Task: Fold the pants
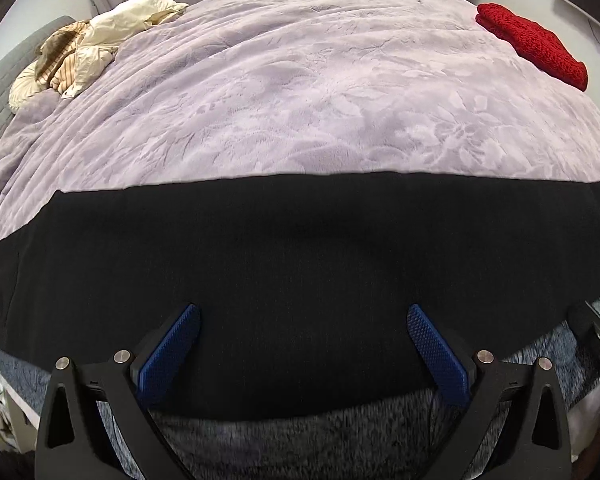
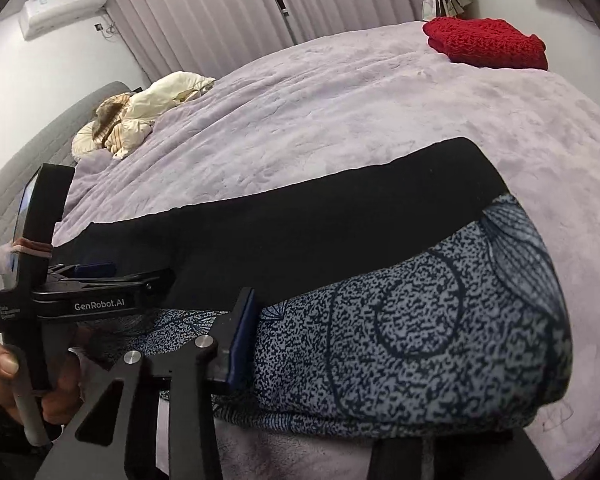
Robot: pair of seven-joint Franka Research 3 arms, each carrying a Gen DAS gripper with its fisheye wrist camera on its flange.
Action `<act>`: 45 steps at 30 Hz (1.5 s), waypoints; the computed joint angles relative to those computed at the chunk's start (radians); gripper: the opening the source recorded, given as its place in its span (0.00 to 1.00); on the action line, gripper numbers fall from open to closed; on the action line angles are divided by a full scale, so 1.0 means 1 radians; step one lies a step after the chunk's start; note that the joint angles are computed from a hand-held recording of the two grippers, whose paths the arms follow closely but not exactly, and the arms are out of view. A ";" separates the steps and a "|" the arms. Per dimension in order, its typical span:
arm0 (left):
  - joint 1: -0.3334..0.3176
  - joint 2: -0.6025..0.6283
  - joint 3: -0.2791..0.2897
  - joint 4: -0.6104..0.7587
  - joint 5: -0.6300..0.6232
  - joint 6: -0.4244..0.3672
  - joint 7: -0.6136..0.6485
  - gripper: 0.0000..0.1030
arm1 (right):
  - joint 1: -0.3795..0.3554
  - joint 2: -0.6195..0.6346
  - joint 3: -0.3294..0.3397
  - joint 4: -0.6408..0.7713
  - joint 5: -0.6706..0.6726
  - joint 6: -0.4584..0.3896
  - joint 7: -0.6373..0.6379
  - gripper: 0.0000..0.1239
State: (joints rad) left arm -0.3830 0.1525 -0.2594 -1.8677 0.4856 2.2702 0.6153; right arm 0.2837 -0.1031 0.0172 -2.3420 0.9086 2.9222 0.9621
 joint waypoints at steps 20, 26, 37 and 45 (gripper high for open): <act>0.021 -0.097 -0.011 -0.161 -0.010 0.170 0.011 1.00 | -0.109 -0.059 0.125 -0.010 -0.824 0.081 0.659 0.19; 0.068 -0.160 0.006 -0.244 -0.113 0.274 0.129 1.00 | -0.197 -0.081 0.250 0.032 -1.120 0.120 0.830 0.17; 0.087 -0.128 0.010 -0.190 -0.208 0.264 0.195 1.00 | -0.128 -0.100 0.132 -0.023 -1.059 0.093 0.902 0.13; 0.095 0.110 0.044 0.142 -0.192 0.095 0.166 1.00 | -0.093 -0.118 0.094 -0.069 -0.908 0.127 0.771 0.13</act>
State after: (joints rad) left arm -0.2884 0.2630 -0.2149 -1.7259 0.2934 2.3647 0.7816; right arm 0.1903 -0.2209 0.1107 -2.4107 0.0002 3.0495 1.7329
